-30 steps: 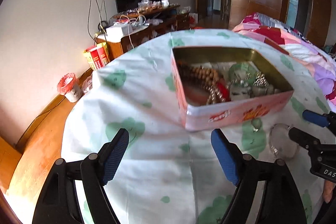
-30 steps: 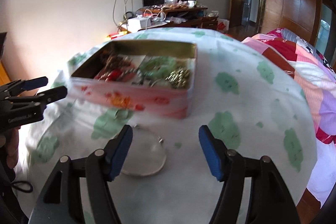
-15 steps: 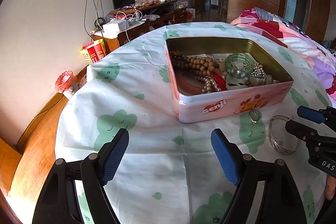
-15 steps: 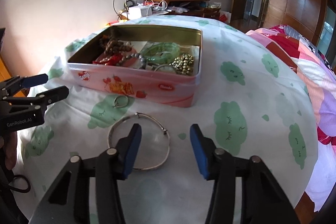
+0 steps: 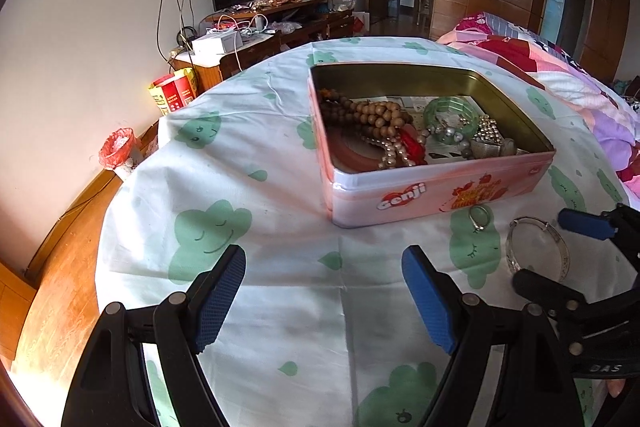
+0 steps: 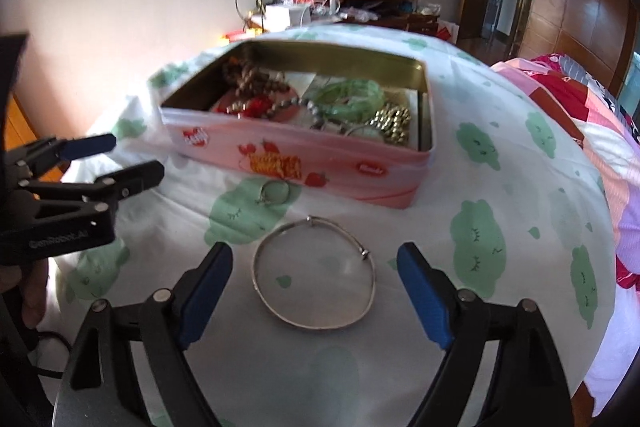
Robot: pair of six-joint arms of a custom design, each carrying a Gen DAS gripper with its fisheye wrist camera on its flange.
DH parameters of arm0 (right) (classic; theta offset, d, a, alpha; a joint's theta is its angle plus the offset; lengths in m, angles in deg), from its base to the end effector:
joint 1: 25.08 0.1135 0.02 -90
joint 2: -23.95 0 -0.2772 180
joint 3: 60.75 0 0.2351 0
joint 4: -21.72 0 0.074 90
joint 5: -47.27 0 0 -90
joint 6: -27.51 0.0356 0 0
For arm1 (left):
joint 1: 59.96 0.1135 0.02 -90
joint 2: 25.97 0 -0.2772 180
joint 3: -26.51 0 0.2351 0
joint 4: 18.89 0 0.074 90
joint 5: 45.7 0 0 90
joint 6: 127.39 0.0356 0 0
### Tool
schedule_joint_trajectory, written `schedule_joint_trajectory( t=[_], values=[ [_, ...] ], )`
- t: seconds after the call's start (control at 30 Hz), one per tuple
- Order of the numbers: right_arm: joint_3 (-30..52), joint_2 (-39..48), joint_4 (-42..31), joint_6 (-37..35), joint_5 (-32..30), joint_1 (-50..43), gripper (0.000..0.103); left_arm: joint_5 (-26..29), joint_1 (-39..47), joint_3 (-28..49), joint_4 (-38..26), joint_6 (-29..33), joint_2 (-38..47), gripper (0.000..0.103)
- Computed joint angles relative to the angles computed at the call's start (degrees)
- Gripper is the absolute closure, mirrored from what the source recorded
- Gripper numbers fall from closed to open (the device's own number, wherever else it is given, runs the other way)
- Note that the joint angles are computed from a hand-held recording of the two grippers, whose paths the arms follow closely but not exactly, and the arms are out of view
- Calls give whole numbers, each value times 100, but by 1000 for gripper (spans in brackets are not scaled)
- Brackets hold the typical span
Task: Organize jewelry
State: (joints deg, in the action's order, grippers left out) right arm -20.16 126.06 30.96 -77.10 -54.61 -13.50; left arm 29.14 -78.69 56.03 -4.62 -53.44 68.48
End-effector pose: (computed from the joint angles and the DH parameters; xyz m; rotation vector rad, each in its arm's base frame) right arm 0.2501 0.0587 0.0918 -0.6449 2.3849 0.2345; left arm 0.2017 -0.0586 0.0931 -0.0583 2.4134 0.0486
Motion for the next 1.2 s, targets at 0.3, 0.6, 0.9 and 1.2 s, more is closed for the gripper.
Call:
schedule_joint_trajectory(
  t=[0.3,0.6,0.9,1.2],
  values=[
    [-327,-151,396,-179,137,-153,34,-141,-606,262,-434,-158,-153,22],
    [-376,-56,989,-326,438,-869,34,-520,-1391,1206,-1006,-457,451,28],
    [-391,-74,1049,-243,136,-1057,34,-324,-1373,1923,-1408,-712,1226,56],
    [-406,-72,1071,-206,100,-1068,34,-182,-1385,1986,-1347,-808,1302,56]
  ],
)
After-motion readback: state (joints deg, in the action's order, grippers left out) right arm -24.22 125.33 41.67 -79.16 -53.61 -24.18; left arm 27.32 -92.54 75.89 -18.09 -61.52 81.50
